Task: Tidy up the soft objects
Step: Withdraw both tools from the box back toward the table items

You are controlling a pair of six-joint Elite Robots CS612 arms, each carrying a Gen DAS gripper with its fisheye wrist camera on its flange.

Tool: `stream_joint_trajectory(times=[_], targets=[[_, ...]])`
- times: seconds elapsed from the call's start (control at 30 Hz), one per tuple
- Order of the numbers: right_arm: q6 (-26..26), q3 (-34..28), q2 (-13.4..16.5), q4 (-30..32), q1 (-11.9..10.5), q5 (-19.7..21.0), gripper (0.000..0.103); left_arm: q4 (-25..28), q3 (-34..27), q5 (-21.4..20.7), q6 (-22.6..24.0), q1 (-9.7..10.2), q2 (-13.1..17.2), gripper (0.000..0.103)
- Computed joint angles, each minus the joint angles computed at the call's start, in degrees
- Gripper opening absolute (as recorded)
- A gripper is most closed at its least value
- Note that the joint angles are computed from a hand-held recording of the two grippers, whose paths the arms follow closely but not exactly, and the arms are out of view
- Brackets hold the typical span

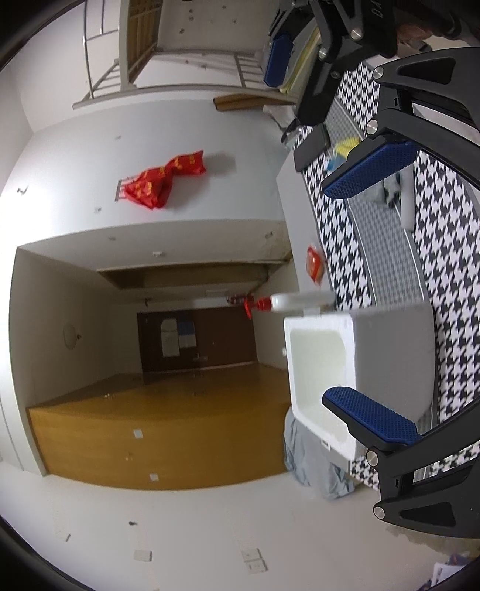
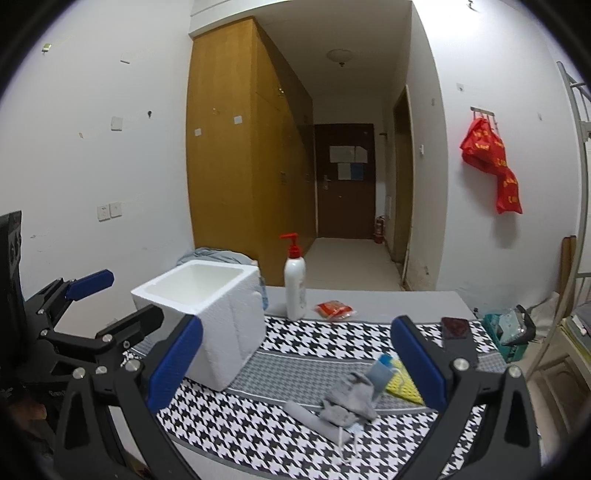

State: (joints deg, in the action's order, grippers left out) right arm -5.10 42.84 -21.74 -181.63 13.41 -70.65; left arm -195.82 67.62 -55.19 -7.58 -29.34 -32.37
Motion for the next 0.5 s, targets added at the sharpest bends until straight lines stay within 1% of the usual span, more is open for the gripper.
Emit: stream_joint_trajectory(times=[0.2, 0.37, 0.5], targets=[[0.3, 2.19, -0.67, -1.78, -0.48, -0.86, 0.103, -3.06, -1.31, -2.55, 2.38, -0.27, 1.23, 0.102], [1.47, 3.88, -1.11, -3.59, -0.88, -2.13, 0.103, -1.19, -3.08, -4.95, 1.75, -0.06, 2.41, 0.102], [2.16, 5.12, -1.28, -4.92, -1.31, -3.38, 0.103, -0.05, -4.05, -5.39, -0.04, 0.02, 3.18, 0.102]])
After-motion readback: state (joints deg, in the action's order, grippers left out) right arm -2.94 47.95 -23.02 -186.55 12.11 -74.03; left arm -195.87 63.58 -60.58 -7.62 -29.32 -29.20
